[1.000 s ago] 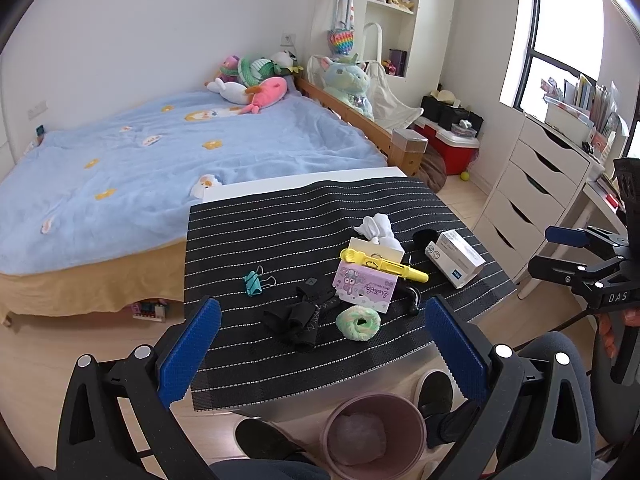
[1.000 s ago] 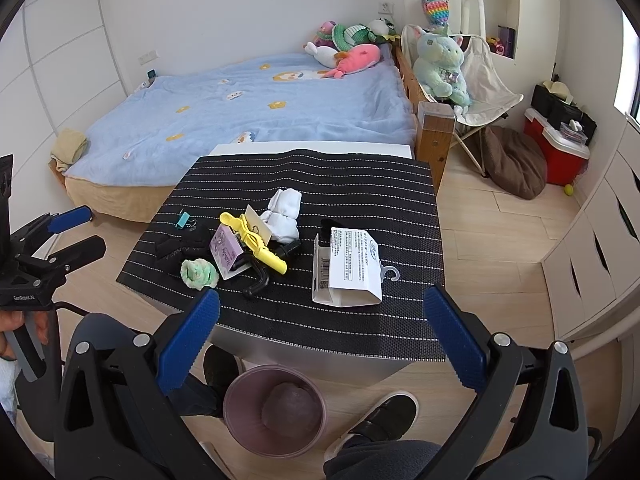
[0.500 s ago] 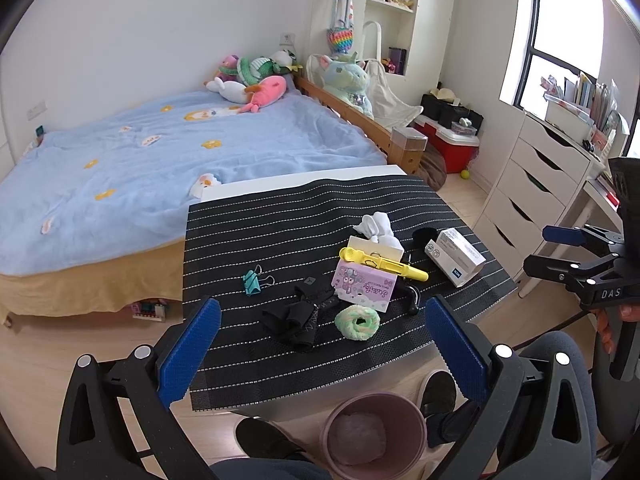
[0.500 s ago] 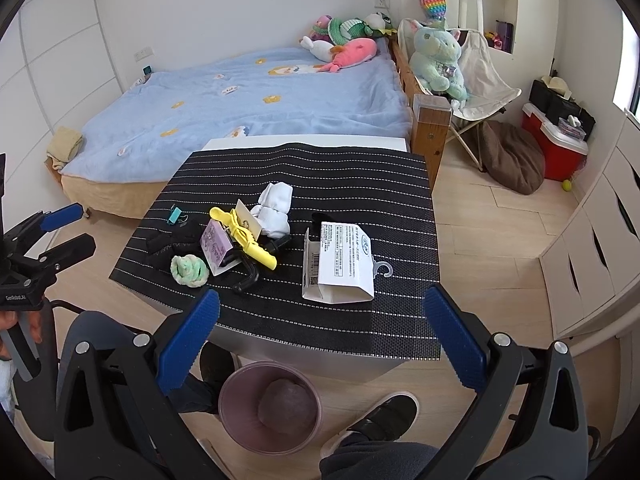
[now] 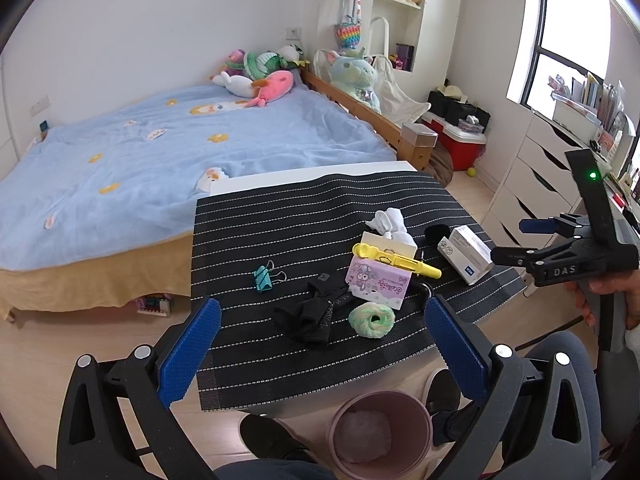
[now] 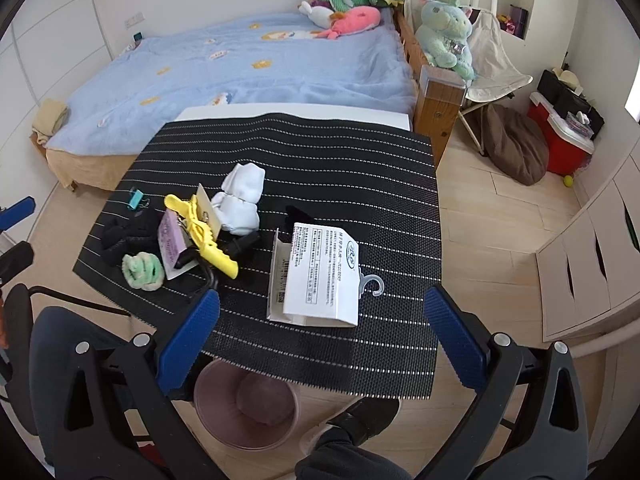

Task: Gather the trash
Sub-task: 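Close the right gripper on the white paper leaflet and lift it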

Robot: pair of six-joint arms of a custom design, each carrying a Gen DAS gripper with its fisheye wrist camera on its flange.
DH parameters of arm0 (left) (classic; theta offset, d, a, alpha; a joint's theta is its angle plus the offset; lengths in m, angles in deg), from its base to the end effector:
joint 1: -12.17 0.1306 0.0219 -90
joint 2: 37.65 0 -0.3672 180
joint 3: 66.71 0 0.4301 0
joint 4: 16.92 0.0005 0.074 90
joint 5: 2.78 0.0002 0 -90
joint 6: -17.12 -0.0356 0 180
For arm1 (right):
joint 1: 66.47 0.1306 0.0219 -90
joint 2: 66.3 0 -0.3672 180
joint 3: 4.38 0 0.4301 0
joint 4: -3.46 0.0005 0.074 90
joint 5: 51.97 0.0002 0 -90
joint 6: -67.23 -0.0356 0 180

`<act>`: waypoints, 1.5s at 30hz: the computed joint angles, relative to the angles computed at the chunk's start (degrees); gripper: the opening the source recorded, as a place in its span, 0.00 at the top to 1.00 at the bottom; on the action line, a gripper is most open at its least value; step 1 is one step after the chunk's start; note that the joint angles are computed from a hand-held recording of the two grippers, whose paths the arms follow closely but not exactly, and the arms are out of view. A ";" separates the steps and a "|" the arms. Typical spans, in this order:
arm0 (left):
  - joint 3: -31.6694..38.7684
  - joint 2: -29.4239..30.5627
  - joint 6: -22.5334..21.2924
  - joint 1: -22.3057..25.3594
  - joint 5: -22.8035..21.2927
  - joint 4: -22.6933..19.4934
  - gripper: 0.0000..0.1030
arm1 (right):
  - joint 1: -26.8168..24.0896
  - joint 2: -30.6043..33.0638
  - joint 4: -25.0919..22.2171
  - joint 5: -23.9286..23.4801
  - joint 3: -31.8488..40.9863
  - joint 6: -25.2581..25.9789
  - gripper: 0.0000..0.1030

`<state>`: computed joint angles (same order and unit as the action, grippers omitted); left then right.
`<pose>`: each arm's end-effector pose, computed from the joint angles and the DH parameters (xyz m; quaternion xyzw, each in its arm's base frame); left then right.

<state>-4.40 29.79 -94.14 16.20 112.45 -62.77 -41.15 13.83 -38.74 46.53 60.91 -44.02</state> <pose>0.3763 0.0108 0.3486 0.2099 0.8985 -0.1295 0.3631 0.3947 0.1804 0.2905 -0.0129 0.9564 0.0466 0.2880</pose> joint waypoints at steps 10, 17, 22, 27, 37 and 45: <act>0.10 1.08 -0.26 0.55 -0.78 -0.37 0.05 | -1.98 8.29 -2.62 -3.57 4.87 3.19 0.03; 0.29 1.74 -0.34 1.01 -0.88 -0.46 0.05 | -2.01 10.12 -3.59 -4.76 5.79 4.12 0.28; 0.33 2.05 -0.45 1.11 -0.64 -0.33 0.05 | -2.21 9.20 -2.11 -5.37 4.90 4.06 0.41; 0.38 2.31 -0.43 1.06 -0.48 -0.23 0.05 | -2.09 7.54 -1.22 -5.10 3.94 3.32 0.50; 1.31 3.67 -0.61 0.37 -1.27 -0.17 0.05 | -1.67 1.67 1.80 -5.13 0.99 0.43 0.62; 4.35 8.64 -1.00 -0.50 -1.61 -2.12 0.05 | -1.16 -1.75 2.52 -5.47 -0.04 -0.72 0.62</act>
